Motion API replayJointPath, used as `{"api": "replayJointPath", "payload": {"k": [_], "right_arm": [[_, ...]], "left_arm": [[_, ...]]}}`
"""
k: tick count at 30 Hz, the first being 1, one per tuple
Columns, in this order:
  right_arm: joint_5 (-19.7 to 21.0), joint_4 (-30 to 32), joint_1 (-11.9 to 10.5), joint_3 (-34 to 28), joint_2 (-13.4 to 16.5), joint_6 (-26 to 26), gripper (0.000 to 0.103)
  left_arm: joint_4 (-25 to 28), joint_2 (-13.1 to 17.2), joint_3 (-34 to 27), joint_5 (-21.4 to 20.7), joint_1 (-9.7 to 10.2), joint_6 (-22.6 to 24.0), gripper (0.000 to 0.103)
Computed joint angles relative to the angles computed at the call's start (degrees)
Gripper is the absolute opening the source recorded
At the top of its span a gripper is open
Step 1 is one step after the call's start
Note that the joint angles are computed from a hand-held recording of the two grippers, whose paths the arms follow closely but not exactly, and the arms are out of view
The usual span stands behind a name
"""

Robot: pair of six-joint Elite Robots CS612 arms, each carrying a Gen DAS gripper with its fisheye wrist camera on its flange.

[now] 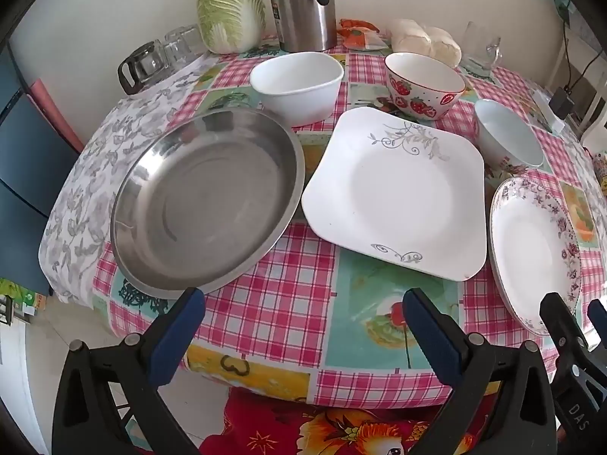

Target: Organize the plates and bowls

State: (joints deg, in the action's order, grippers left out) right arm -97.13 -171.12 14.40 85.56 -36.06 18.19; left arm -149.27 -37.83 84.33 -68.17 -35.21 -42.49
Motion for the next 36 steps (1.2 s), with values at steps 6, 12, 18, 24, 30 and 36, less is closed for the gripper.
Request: {"api": "replayJointPath", "payload": {"k": [6,12,18,24,30,36], "right_arm": [[-0.93,1.02,0.24,-0.22,0.07,0.19,0.103],[-0.38,-0.19,0.07,0.0,-0.18,-0.78,0.103],[-1.09,-0.6,0.38,0.12,-0.33,-0.36,0.103],[-1.79,-0.56,0.68,0.18,-0.52,-0.56,0.103],[-2.45,-0.53,0.98,0.08,-0.55,-0.86,0.103],[-2.82,-0.64,1.17,0.0,-0.56,-1.25,0.103]], "left_arm": [[-4.34,0.04,1.57,0.66,-0.32,0.88,0.103],[-3.88,0.06,1.05,0.24,-0.01,0.97,0.103],[-4.6,-0.11,1.39,0.73,-0.12,1.44,0.103],[-5.32,-0.31,1.77,0.95,-0.12,1.58,0.103],[-6.01,-0.47,2.17,0.88,-0.05,1.64,0.103],[-6.13,-0.54,2.27,0.93,0.0,1.5,0.103]]}}
